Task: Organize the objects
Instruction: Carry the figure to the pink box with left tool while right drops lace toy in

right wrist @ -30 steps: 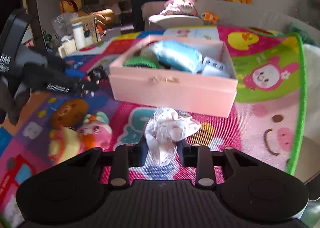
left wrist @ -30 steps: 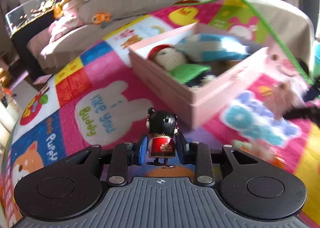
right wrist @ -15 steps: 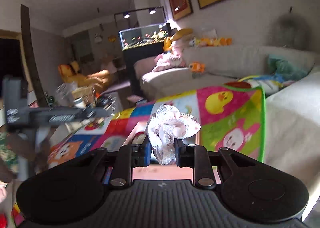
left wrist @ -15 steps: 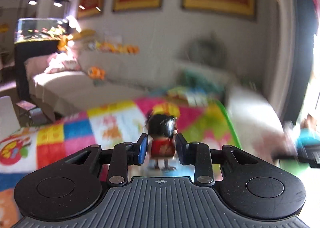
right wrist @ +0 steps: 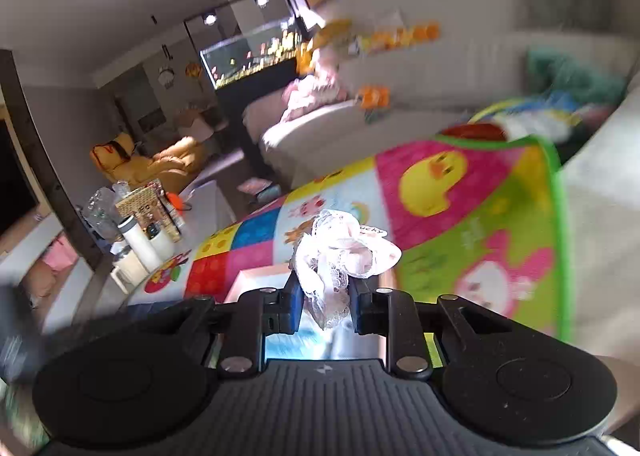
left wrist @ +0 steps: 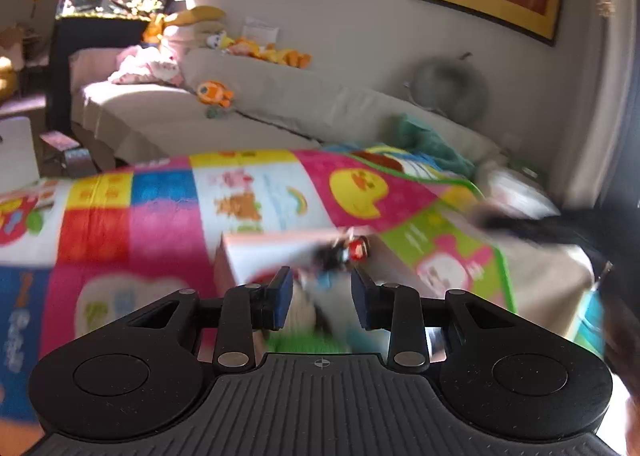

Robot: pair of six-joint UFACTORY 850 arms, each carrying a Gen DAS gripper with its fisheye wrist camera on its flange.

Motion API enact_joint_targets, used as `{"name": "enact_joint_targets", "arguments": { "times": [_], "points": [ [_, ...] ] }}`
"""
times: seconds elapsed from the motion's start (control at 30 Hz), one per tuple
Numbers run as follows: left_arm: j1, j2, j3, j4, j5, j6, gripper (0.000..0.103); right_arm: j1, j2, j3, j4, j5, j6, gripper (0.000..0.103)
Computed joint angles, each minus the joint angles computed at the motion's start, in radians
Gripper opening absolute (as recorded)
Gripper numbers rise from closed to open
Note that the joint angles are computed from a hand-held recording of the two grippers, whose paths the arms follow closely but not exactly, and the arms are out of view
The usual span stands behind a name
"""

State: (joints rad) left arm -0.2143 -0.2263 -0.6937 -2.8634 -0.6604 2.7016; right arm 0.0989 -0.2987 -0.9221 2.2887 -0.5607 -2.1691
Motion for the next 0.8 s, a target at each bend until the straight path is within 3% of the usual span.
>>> {"name": "enact_joint_targets", "arguments": {
  "times": [0.2, 0.37, 0.43, 0.47, 0.5, 0.53, 0.6, 0.8],
  "points": [
    [0.039, 0.110, 0.187, 0.138, -0.052, -0.072, 0.035, 0.073, -0.290, -0.376, -0.502, 0.146, 0.628, 0.022],
    [0.062, 0.137, 0.263, 0.160, -0.079, -0.076, 0.035, 0.139, -0.441, -0.582, -0.979, 0.150, 1.151, 0.023],
    [0.077, 0.143, 0.282, 0.171, -0.091, -0.078, 0.035, 0.148, -0.506, -0.664, -1.168, 0.102, 1.361, 0.028],
    [0.083, 0.148, 0.290, 0.172, -0.091, -0.080, 0.035, 0.151, -0.536, -0.705, -1.253, 0.067, 1.465, 0.045],
    [0.093, 0.158, 0.302, 0.170, -0.090, -0.077, 0.035, 0.149, -0.555, -0.733, -1.296, 0.041, 1.530, 0.051],
    [0.101, 0.162, 0.309, 0.162, -0.088, -0.068, 0.035, 0.143, -0.559, -0.740, -1.298, 0.016, 1.554, 0.054],
    [0.124, 0.172, 0.329, 0.160, -0.095, -0.053, 0.035, 0.130, -0.522, -0.692, -1.220, 0.014, 1.475, 0.073],
    [0.169, 0.167, 0.349, 0.147, -0.085, -0.068, 0.035, 0.089, -0.230, -0.335, -0.733, 0.109, 0.875, 0.088]
  ]
}}
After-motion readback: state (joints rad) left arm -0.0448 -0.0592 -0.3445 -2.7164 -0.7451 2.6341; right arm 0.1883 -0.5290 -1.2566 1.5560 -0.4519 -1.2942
